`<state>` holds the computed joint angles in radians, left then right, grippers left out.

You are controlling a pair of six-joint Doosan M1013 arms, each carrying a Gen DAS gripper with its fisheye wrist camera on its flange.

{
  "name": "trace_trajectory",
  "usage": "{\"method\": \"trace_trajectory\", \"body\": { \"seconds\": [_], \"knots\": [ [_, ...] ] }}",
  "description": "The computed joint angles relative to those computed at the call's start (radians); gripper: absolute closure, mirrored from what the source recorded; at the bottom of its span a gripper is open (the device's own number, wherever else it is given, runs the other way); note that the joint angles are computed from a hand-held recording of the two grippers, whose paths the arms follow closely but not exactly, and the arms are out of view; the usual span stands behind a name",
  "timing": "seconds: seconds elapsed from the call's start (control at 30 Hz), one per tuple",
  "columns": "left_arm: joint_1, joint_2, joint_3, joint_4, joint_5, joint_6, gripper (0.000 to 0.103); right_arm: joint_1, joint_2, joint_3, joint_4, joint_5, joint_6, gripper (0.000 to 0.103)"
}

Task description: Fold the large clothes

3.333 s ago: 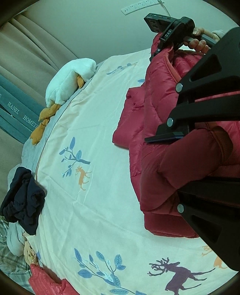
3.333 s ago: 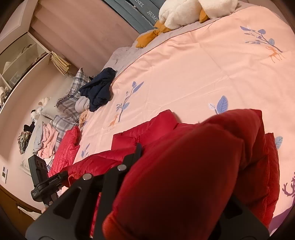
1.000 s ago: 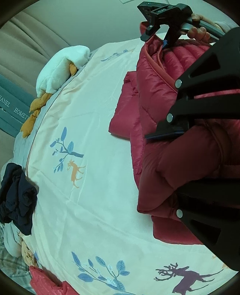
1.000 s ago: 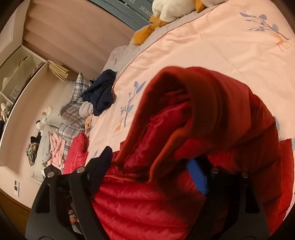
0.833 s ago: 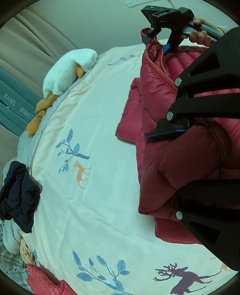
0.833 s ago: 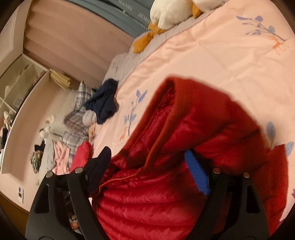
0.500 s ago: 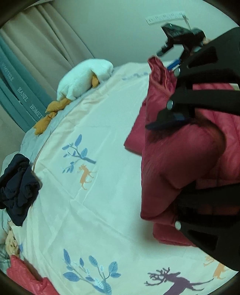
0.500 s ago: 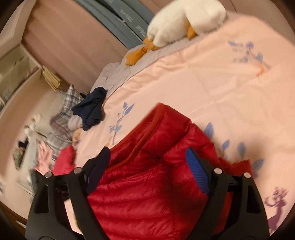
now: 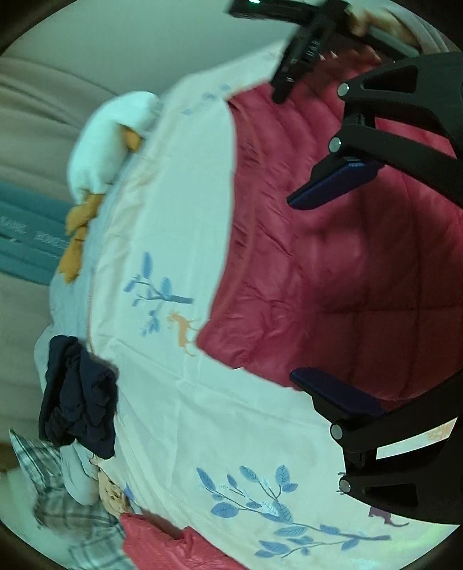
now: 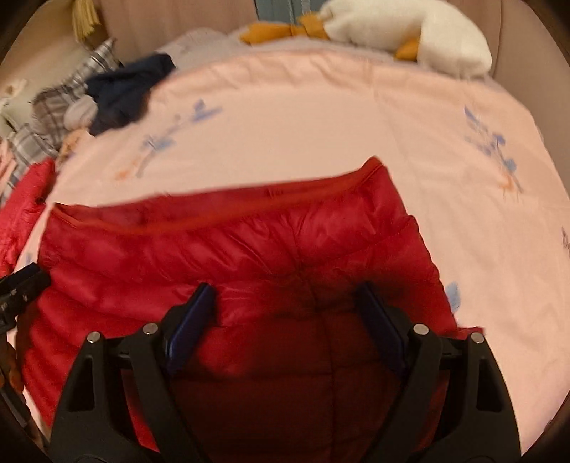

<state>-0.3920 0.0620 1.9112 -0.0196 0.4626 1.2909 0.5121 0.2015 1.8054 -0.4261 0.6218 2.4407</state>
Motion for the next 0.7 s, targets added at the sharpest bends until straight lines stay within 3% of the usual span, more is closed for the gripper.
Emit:
{"method": "trace_trajectory", "body": {
  "seconds": [0.1, 0.23, 0.3, 0.43, 0.53, 0.63, 0.7],
  "knots": [
    [-0.016, 0.035, -0.001, 0.103, 0.048, -0.047, 0.013, -0.007, 0.001, -0.001, 0.022, 0.002, -0.014, 0.018],
    [-0.028, 0.036, 0.001, 0.178, 0.057, -0.105, 0.013, 0.031, -0.062, 0.043, -0.114, -0.048, 0.131, 0.02],
    [-0.029, 0.005, 0.019, 0.173, 0.041, -0.123, 0.013, 0.059, -0.126, 0.098, -0.188, -0.113, 0.199, 0.02],
    [-0.073, -0.108, 0.114, 0.296, -0.054, -0.25, 0.013, 0.139, -0.207, 0.186, -0.36, -0.122, 0.359, 0.02],
    [-0.122, -0.163, 0.178, 0.416, -0.08, -0.367, 0.013, 0.191, -0.216, 0.213, -0.436, -0.067, 0.424, 0.019],
    [-0.174, -0.175, 0.214, 0.575, -0.062, -0.514, 0.013, 0.2, -0.19, 0.217, -0.358, -0.039, 0.344, 0.018],
    [-0.18, -0.15, 0.209, 0.537, -0.041, -0.477, 0.013, 0.193, -0.176, 0.226, -0.348, -0.06, 0.344, 0.016]
  ]
}}
